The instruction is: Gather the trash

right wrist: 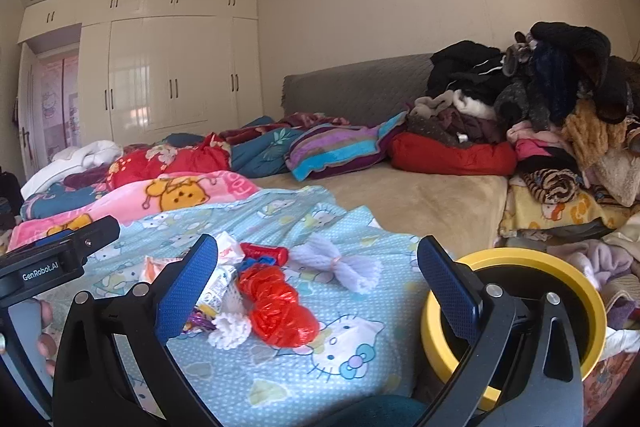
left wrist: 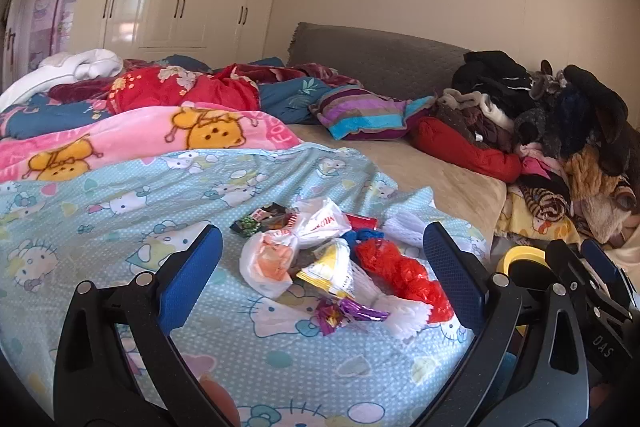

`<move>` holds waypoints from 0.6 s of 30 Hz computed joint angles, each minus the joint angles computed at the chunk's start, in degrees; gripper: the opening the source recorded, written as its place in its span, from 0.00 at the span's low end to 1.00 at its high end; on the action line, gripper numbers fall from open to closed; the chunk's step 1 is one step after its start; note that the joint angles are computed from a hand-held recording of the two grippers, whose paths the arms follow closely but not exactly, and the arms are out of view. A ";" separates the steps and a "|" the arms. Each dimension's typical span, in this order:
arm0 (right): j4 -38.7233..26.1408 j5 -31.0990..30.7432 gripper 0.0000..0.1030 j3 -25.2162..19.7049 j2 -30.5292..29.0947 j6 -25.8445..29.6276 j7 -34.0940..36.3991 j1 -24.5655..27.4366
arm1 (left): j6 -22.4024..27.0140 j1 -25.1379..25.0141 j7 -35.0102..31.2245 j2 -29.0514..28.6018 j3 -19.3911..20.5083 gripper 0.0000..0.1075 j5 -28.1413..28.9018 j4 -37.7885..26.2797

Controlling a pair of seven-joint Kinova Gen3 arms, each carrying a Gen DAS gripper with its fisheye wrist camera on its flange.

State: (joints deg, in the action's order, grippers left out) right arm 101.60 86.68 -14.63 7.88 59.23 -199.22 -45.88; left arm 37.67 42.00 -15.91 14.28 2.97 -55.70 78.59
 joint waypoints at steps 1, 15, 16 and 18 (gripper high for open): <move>-0.50 -0.48 0.94 0.07 0.19 -1.06 0.74 0.31 | 0.04 -0.14 0.17 -0.04 -0.13 0.86 0.03 0.10; -8.11 -7.29 0.94 3.27 3.59 -14.74 14.17 2.06 | -0.07 -4.63 0.55 -0.93 -0.68 0.86 2.70 1.62; -8.83 -8.33 0.94 3.67 3.87 -15.64 15.52 2.31 | -0.52 -5.29 0.10 -1.02 -0.61 0.86 3.47 1.78; -10.21 -9.96 0.94 4.60 4.51 -17.06 17.72 2.62 | -0.68 -6.75 -1.78 -0.91 -0.27 0.86 6.02 1.36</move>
State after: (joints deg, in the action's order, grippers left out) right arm 91.39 76.72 -10.03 12.39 42.17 -181.50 -43.26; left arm 36.99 35.24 -17.69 13.37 2.69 -49.69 79.95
